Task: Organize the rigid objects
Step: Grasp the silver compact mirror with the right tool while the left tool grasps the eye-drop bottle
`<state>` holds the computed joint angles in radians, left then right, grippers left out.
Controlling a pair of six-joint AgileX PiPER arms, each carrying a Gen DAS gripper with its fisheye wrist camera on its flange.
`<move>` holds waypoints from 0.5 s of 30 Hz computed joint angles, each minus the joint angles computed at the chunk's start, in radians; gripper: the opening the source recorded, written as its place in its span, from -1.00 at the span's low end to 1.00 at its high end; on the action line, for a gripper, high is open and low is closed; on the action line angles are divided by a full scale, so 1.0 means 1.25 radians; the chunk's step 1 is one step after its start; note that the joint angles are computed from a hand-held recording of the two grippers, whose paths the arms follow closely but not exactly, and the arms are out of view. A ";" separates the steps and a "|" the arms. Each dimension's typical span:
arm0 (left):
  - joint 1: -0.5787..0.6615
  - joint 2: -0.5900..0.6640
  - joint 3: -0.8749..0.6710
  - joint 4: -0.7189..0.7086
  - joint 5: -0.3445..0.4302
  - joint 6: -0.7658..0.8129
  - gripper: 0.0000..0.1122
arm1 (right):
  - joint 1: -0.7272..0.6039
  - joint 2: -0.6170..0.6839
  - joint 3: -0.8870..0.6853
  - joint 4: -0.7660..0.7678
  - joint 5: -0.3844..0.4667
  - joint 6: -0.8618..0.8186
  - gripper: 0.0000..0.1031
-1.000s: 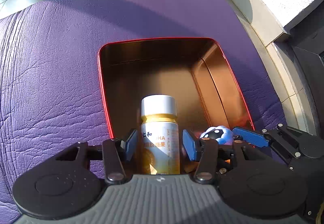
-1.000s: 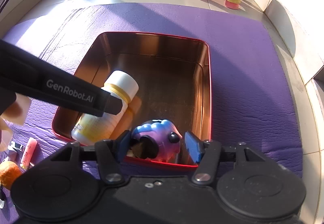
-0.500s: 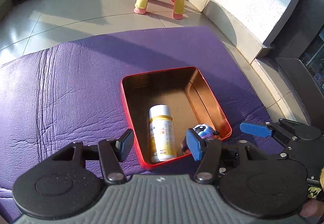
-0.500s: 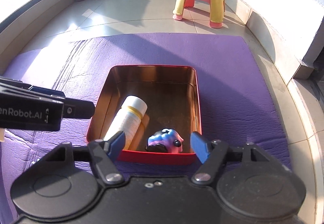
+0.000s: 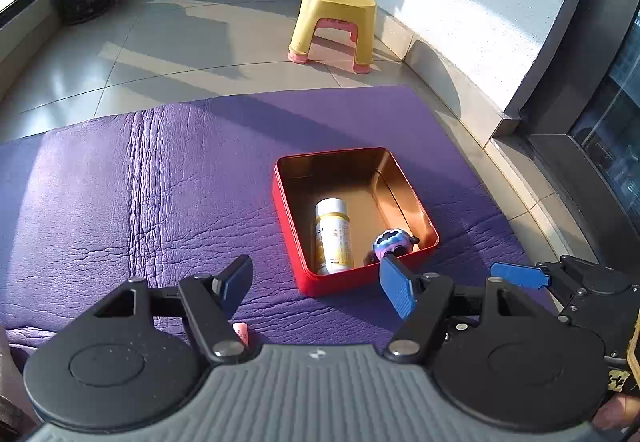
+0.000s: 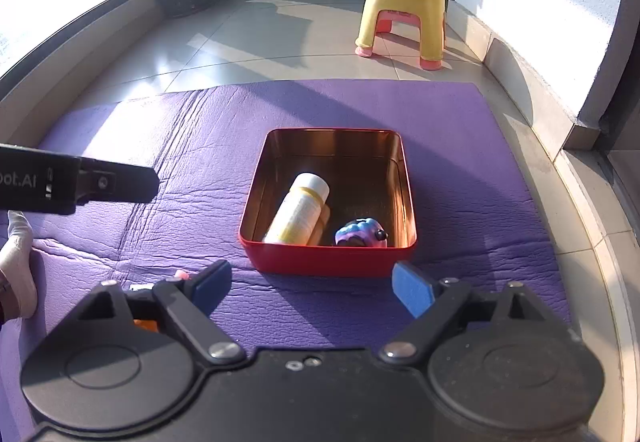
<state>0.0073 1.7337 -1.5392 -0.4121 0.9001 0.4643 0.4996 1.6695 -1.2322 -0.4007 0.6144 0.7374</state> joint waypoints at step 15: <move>0.160 -0.222 0.283 -0.048 -0.030 0.122 0.62 | 0.178 -0.044 0.044 -0.081 0.053 0.112 0.91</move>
